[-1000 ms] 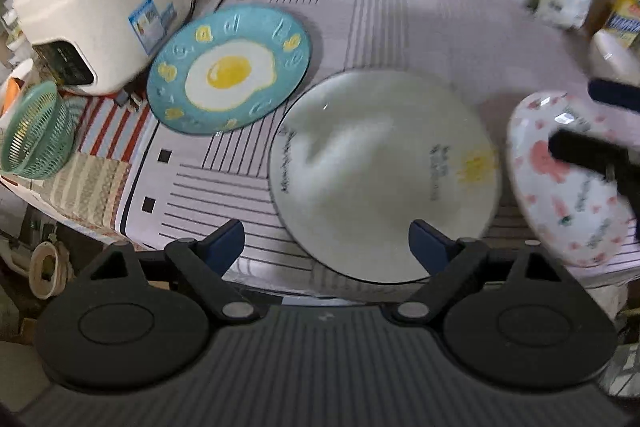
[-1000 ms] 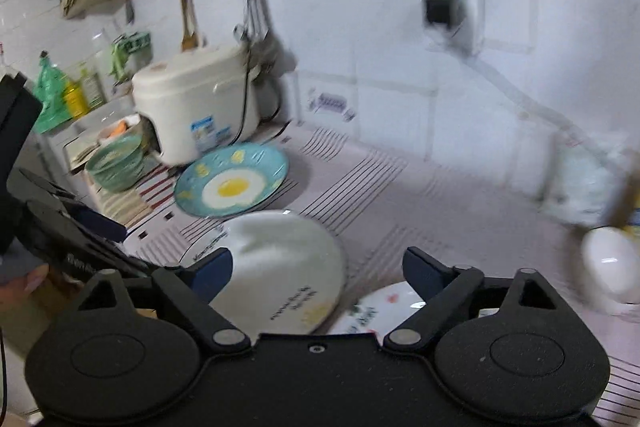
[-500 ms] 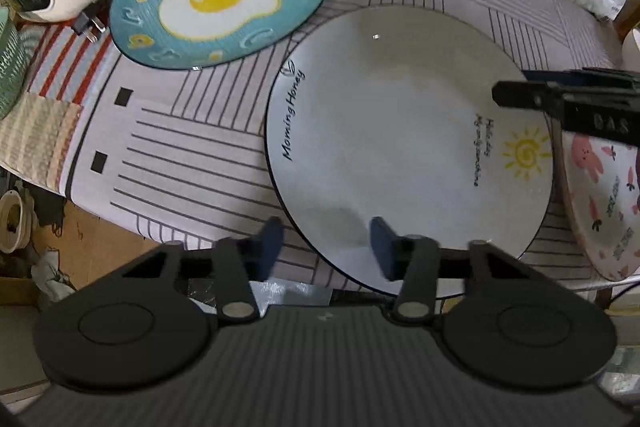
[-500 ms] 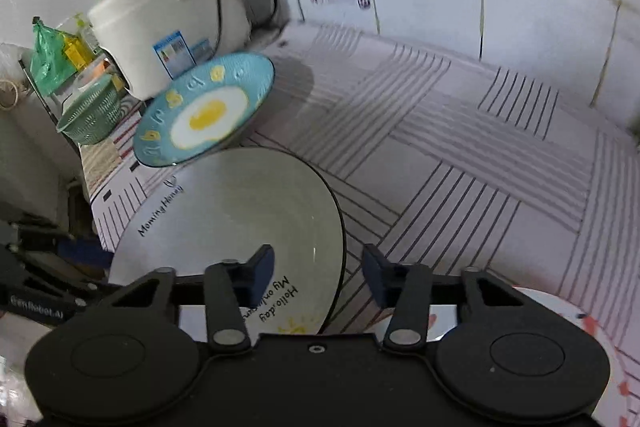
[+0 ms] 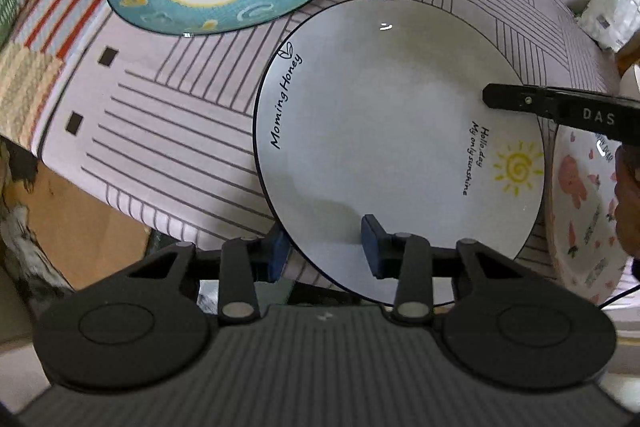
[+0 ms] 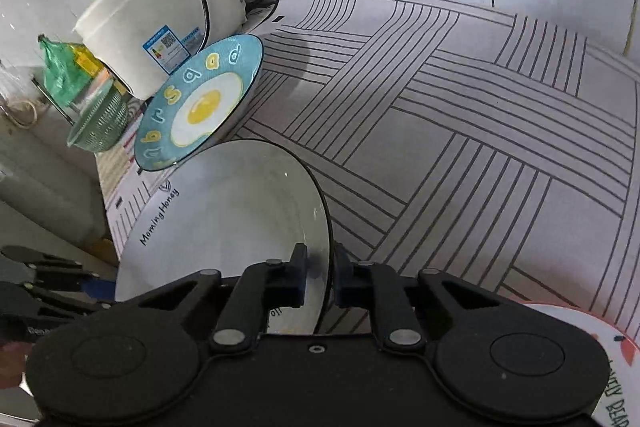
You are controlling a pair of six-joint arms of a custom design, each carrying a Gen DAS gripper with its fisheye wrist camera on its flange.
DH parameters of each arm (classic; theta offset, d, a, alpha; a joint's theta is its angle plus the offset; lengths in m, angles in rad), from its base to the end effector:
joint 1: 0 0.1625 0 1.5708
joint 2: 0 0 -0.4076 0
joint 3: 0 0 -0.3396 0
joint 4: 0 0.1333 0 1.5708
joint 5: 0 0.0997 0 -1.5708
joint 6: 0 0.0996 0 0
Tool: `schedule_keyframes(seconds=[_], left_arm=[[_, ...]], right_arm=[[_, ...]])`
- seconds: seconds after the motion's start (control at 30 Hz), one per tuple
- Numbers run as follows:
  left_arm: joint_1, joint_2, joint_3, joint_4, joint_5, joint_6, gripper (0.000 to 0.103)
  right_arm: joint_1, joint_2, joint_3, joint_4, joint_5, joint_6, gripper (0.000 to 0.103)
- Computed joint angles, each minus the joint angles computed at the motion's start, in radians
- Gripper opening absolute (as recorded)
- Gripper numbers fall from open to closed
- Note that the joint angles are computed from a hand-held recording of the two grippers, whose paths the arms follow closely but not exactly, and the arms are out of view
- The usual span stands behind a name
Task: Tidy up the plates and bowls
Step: 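Lift the white plate with the left tool and set it down beside the bottles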
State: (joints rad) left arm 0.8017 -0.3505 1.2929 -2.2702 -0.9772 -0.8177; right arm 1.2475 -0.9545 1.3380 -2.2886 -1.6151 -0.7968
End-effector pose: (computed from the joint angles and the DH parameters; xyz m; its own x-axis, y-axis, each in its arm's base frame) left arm -0.3228 -0.6052 -0.0764 -0.8358 -0.0484 -0.5468 0.0954 0.9681 -0.2315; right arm -0.0930 -0.6832 0.3068 -0.8735 -0.4091 0.2639 -0.4643 0.8629 -0.1994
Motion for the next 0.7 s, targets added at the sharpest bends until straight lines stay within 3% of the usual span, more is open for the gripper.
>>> schedule_keyframes(seconds=[0.2, 0.37, 0.6, 0.7], left_arm=[[0.02, 0.012, -0.042, -0.024, -0.072, 0.013, 0.037], [0.024, 0.075, -0.161, 0.004, -0.064, 0.07, 0.037], [0.045, 0.211, -0.462, 0.119, -0.038, 0.19, 0.038], [0.054, 0.296, -0.655, 0.191, -0.029, 0.263, 0.037]], right_arm=[[-0.004, -0.012, -0.025, 0.025, 0.034, -0.004, 0.016], [-0.02, -0.025, -0.064, 0.048, 0.065, -0.006, 0.016], [-0.035, -0.031, -0.091, -0.026, 0.066, 0.049, 0.016], [-0.044, -0.023, -0.122, -0.042, 0.076, 0.059, 0.016]])
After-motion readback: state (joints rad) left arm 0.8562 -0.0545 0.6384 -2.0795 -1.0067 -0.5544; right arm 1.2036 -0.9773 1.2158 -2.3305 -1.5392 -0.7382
